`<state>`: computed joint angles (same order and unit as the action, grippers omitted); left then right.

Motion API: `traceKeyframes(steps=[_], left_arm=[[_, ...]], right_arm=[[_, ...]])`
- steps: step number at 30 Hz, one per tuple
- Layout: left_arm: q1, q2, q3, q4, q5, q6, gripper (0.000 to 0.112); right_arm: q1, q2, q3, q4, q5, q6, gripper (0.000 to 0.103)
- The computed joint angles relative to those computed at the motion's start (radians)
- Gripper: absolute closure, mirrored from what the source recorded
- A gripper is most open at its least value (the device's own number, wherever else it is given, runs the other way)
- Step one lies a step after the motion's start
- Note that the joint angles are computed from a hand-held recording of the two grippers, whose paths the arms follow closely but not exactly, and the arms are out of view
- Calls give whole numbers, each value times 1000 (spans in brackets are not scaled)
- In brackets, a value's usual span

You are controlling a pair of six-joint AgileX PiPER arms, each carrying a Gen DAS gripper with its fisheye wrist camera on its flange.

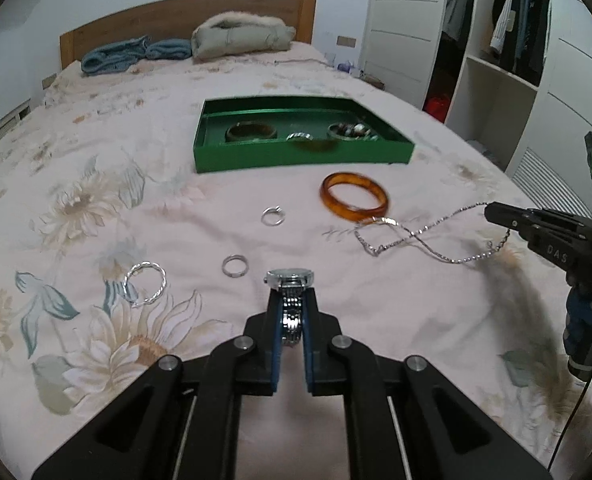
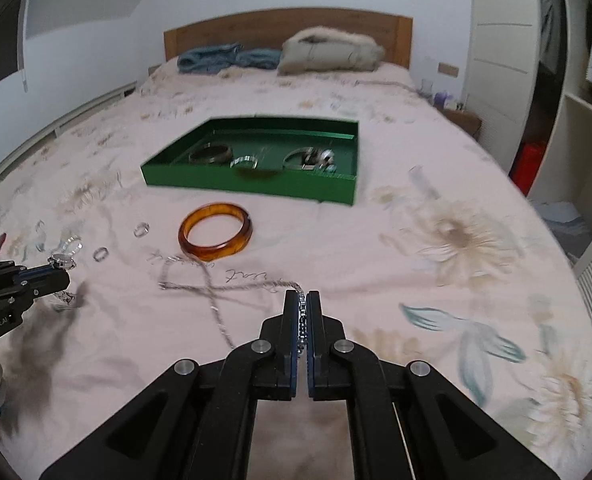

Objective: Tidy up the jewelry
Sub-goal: 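Grasp the silver watch with the left tool while the right tool grasps the silver chain, then lift the watch and chain and carry them toward the green tray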

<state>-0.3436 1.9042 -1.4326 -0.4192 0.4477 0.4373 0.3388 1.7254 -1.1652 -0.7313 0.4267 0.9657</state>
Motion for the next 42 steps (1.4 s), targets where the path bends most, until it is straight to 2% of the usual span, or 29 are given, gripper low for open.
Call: traceKeyframes(steps=[12, 16, 22, 32, 36, 42], left_arm=[[-53, -259, 177, 124, -35, -147, 104], [-69, -332, 223, 186, -41, -215, 104], [-127, -433, 271, 420, -34, -468, 104], [-250, -577, 337, 789, 27, -848, 104], [-291, -608, 349, 885, 55, -950, 104], [-325, -628, 357, 961, 79, -1021, 104]], right_arm=[[83, -303, 136, -78, 124, 88, 100], [140, -397, 150, -105, 200, 104, 100], [250, -520, 149, -162, 323, 141, 100], [440, -622, 143, -228, 511, 188, 100], [484, -636, 144, -245, 548, 206, 100], [507, -645, 144, -256, 572, 214, 100]])
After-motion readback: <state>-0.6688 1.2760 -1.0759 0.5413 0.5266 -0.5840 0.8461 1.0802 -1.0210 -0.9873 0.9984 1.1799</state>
